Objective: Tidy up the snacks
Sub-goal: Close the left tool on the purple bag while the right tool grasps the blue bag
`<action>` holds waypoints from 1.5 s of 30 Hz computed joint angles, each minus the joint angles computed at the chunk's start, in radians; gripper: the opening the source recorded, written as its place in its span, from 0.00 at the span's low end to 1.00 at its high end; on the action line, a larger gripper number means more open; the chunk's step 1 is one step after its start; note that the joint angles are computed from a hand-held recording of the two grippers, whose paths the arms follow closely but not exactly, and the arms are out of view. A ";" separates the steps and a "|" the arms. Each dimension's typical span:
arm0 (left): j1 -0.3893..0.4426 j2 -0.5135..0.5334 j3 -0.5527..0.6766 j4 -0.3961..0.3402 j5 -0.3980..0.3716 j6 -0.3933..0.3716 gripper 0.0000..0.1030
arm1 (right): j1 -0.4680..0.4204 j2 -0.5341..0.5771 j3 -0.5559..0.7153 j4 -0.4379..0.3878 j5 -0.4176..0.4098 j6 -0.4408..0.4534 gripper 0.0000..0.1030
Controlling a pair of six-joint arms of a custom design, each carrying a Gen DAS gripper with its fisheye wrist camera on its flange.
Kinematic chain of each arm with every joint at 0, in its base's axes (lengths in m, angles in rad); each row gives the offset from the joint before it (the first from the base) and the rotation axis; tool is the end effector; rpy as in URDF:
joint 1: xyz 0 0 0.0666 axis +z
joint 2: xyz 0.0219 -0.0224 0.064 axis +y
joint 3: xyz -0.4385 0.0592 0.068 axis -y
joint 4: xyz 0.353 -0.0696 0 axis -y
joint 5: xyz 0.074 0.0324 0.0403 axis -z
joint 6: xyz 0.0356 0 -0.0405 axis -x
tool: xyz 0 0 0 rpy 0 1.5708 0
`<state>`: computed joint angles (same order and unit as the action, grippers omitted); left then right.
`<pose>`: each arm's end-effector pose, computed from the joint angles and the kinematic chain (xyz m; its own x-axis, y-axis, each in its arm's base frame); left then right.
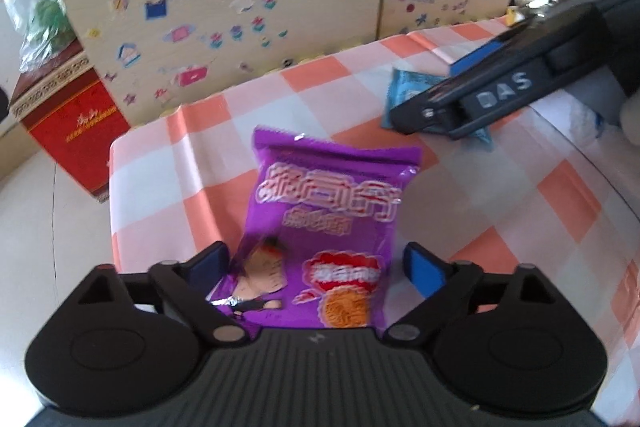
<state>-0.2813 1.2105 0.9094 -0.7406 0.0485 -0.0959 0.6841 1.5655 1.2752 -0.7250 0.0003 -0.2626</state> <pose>0.3099 -0.0918 0.3656 -0.7967 0.3298 -0.5064 0.3788 0.9254 0.0067 0.3749 0.3052 0.3752 -0.7999 -0.3173 -0.5093 -0.4393 0.8879 0.1367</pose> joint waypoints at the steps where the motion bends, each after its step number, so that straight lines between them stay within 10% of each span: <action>1: 0.015 0.008 0.004 -0.008 0.017 0.018 0.97 | -0.003 -0.001 -0.002 0.000 -0.003 0.006 0.86; 16: -0.013 0.007 -0.001 0.044 -0.017 -0.016 0.95 | 0.010 0.003 -0.013 0.014 0.072 0.127 0.87; 20: -0.019 0.018 0.002 0.043 -0.020 -0.013 0.95 | 0.004 0.011 -0.024 0.016 0.044 0.114 0.88; 28: -0.017 -0.001 -0.013 0.067 0.012 0.007 0.62 | 0.003 -0.019 -0.037 -0.005 0.035 0.070 0.62; 45: -0.100 -0.110 -0.018 0.035 -0.064 0.034 0.61 | 0.098 -0.221 -0.135 -0.028 0.179 -0.036 0.62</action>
